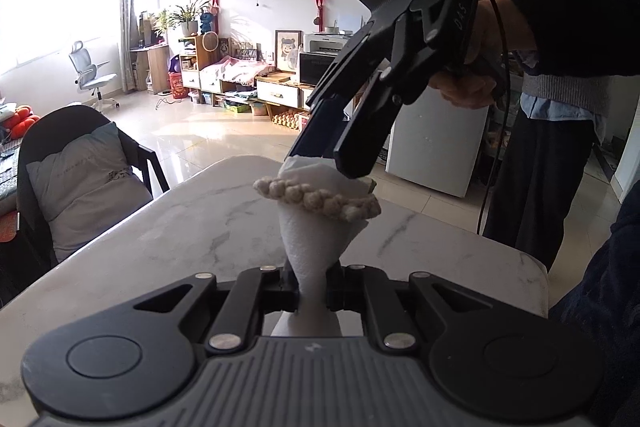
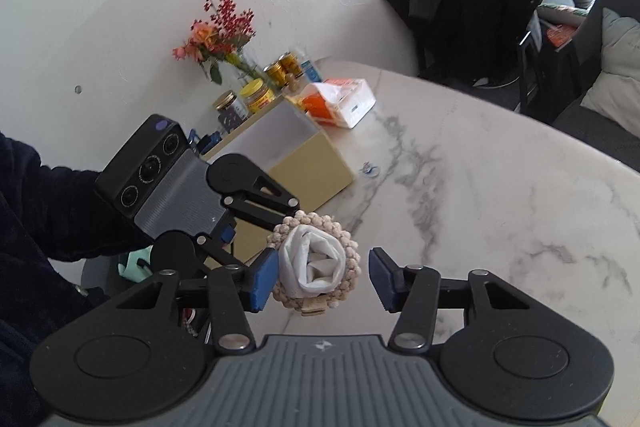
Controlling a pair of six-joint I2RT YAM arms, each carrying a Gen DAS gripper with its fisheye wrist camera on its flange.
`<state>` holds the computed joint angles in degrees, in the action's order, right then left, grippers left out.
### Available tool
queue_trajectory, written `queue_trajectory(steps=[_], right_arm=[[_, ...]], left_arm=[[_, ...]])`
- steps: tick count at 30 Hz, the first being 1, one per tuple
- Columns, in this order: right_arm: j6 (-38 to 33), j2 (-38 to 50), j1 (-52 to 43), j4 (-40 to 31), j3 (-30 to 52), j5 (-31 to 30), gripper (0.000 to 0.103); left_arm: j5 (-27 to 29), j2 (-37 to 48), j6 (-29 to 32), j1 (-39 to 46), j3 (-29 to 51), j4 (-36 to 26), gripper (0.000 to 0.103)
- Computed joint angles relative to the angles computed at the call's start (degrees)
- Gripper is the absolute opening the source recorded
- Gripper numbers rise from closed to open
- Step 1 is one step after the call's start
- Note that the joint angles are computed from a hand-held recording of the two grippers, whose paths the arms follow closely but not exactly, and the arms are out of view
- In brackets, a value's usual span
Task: Fold shopping bag
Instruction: 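Adjust the ring around the roll with the right gripper while the left holds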
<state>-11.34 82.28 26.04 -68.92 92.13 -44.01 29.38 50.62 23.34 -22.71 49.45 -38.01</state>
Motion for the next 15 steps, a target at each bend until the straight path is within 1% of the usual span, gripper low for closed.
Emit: queue_trajectory(steps=[2, 5, 8, 12, 15], right_arm=[[-0.09, 0.73, 1.62, 0.18, 0.14, 1.18, 0.054], [1.33, 0.76, 1.56, 1.61, -1.15, -0.08, 0.055], [1.78, 0.39, 0.89, 1.92, -1.56, -1.20, 0.055], [1.22, -0.13, -0.84, 1.21, -0.39, -2.00, 0.055], [-0.78, 1.18, -0.47, -1.29, 2.25, -1.34, 0.054]], left_arm=[[-1.08, 0.28, -0.99, -1.56, 0.23, 0.50, 0.010], [-1.84, -0.33, -1.21, -2.63, 0.09, 0.74, 0.010], [-0.92, -0.59, -0.86, -2.25, 0.22, 0.29, 0.010], [-1.28, -0.49, 1.00, -3.32, 1.03, -0.72, 0.010], [-1.89, 0.36, 0.52, -4.74, 1.11, 0.29, 0.010]])
